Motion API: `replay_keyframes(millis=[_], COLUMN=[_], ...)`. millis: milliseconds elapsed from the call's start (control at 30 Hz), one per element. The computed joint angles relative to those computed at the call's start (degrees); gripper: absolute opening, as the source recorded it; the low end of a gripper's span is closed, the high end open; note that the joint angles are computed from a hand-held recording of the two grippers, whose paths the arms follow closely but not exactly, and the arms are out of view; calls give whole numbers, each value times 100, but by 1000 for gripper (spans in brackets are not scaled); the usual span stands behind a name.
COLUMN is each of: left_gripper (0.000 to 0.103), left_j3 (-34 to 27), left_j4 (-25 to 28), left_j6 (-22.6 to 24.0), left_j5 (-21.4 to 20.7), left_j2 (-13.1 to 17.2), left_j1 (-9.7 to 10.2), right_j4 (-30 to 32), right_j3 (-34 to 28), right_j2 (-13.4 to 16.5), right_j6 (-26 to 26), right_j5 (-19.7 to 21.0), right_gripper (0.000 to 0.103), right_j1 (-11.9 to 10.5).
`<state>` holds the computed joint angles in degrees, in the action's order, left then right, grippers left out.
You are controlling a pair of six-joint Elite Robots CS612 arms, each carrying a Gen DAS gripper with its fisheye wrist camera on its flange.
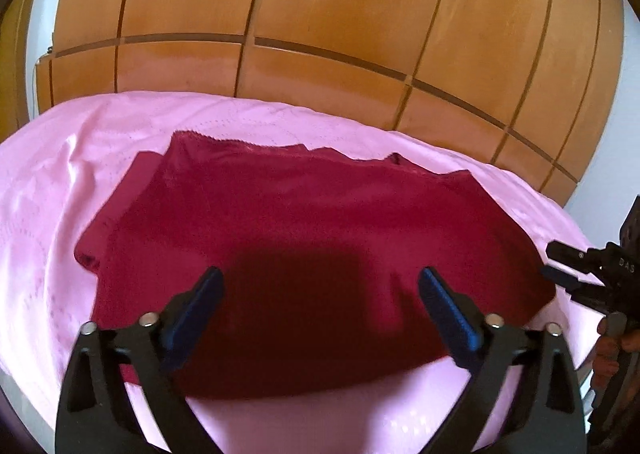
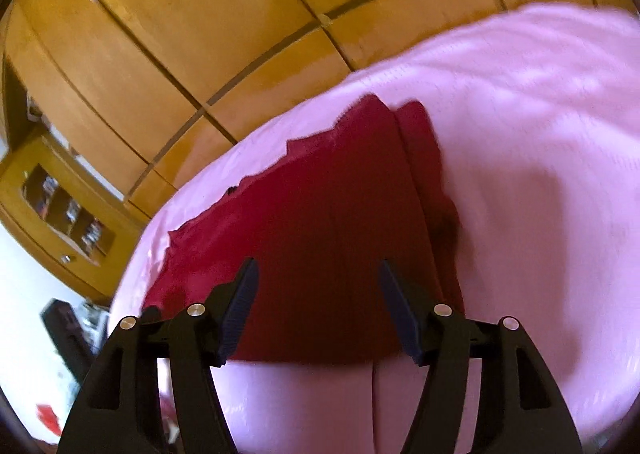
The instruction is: Fold small clothes
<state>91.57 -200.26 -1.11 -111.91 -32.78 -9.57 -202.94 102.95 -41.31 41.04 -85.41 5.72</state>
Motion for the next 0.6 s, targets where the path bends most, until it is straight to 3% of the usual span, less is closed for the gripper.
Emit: replay_keyframes(millis=[133, 400, 467, 600], left_gripper=[71, 59, 53, 52], left_j3=[64, 75, 45, 37], left_j4=[-159, 195, 500, 526], left_j6=[8, 387, 462, 552], left_j5=[-143, -321, -181, -95], left_j2=[0, 1, 9, 36], left_j1=[18, -13, -42, -65], right_j4=[-397, -404, -419, -556], right_j3=[284, 363, 306, 232], right_j2=[6, 128, 183, 242], right_j6=[781, 1410, 1398, 1460], right_j5=[443, 888, 832, 584], right_gripper=[62, 62, 62, 62], right_j1=[-59, -83, -63, -53])
